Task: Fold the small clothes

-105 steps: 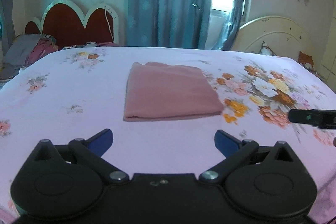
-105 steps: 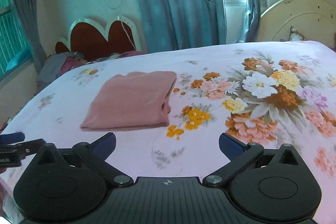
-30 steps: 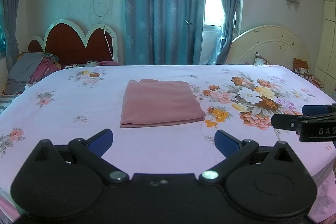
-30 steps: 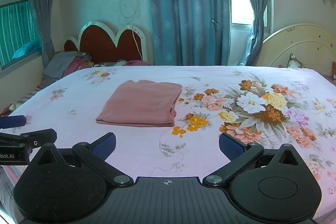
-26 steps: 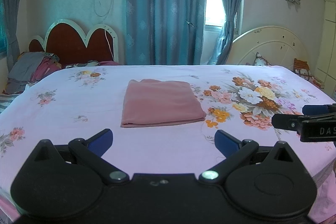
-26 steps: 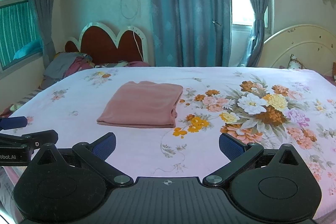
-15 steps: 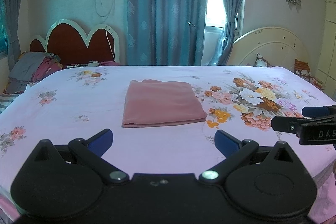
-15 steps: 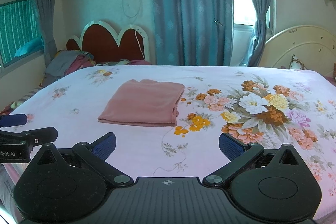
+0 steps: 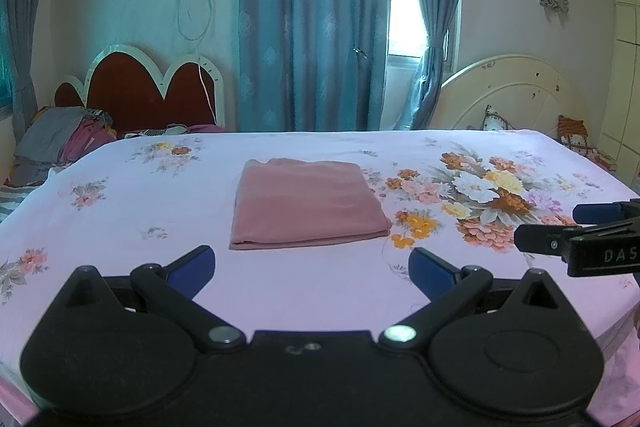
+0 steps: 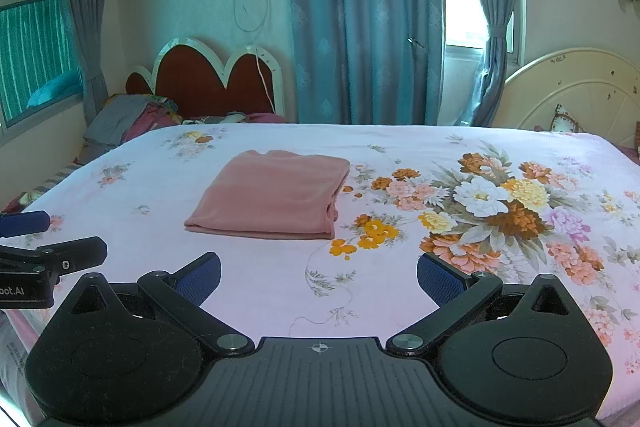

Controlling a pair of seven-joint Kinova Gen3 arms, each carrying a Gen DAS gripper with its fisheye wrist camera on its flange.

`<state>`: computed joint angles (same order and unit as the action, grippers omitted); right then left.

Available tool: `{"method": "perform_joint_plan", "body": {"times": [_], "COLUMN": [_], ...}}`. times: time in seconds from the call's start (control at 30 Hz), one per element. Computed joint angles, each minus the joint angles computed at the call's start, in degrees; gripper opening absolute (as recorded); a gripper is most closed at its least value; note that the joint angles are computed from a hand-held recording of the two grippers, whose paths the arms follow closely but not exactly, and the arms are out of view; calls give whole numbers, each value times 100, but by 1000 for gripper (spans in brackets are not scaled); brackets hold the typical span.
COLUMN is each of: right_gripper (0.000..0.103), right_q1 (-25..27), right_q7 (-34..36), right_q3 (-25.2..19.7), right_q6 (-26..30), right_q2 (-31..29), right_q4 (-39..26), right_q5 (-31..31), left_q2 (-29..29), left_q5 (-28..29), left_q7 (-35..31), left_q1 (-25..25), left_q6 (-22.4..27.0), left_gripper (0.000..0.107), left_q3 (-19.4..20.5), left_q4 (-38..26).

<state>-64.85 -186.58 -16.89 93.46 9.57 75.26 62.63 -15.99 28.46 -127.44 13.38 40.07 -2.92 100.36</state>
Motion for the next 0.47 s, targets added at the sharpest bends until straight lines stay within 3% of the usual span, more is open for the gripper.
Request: {"method": "perform_joint_plan", "body": {"times": [0.47], "right_gripper": [103], "right_q1": [46], "right_q7": [14], "right_q3": [-45], "right_q6": [-53], "right_q2": [-68], "right_q4": [86], "right_q5": [-16], "left_q2": [-5], "left_q5": [200], "left_q7": [-136], "left_q1": [57], "left_q6": [-65], "left_gripper": [102], "left_q3": [-104], "left_q4": [76]}}
